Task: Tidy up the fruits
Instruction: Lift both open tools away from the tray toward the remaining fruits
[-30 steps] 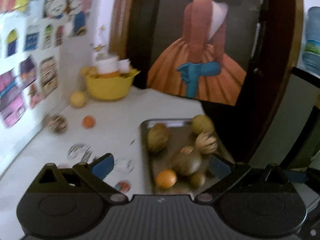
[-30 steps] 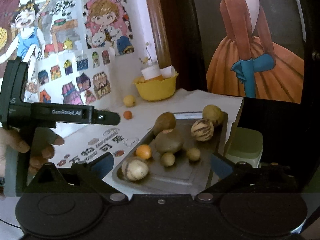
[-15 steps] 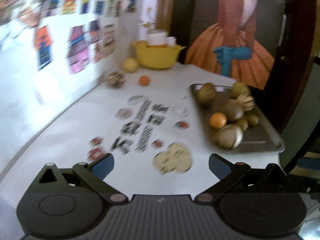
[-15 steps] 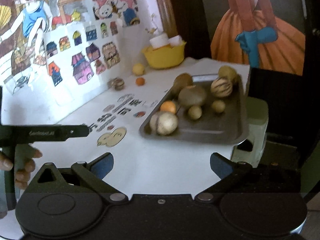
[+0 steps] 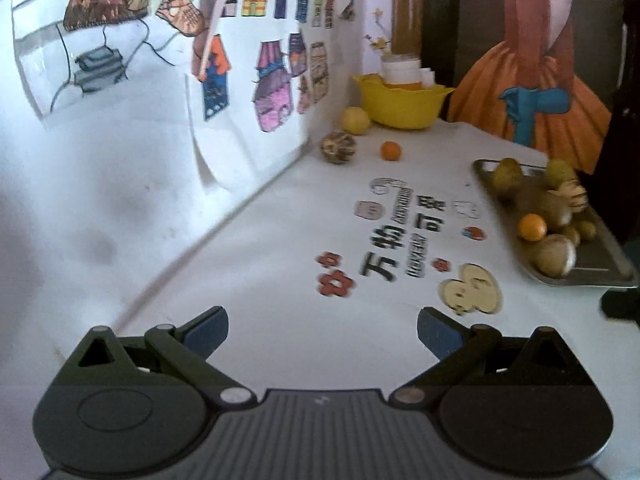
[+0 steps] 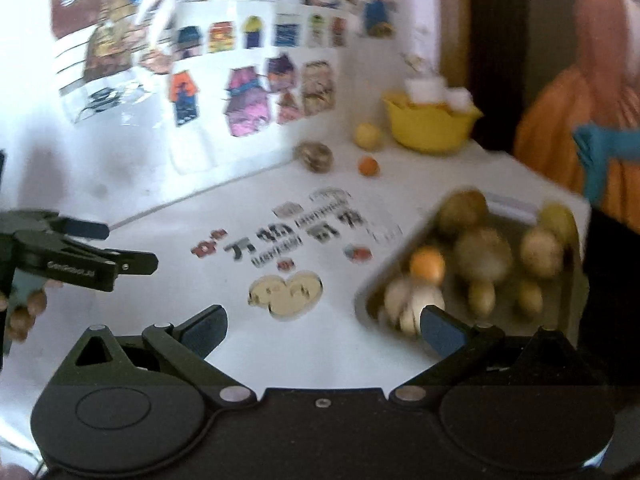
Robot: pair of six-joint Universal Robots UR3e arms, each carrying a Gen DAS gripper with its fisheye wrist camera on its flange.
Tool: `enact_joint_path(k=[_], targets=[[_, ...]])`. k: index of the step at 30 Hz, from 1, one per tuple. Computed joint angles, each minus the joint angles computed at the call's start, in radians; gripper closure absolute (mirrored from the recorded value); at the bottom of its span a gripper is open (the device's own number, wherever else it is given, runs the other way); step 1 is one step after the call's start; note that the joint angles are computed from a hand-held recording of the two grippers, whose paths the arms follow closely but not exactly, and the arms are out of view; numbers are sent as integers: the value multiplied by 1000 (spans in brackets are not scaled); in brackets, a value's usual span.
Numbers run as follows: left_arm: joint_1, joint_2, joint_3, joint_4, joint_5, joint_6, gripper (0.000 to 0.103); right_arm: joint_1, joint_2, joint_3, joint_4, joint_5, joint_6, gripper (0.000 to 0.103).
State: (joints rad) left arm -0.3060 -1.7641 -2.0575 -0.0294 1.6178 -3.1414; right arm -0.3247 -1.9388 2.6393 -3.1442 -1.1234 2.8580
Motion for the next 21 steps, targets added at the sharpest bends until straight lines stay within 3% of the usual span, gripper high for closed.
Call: enact_joint_path(k=[7, 14, 21], targets=[[-17, -71, 169, -78, 71, 60, 1, 42, 201, -347, 216, 6, -96, 1], [-4, -196, 418, -232, 16, 45, 1, 63, 480, -716, 361, -34, -101, 1], [-40, -432, 736, -239, 64, 232, 0, 70, 770, -1142, 523, -56, -111, 1]])
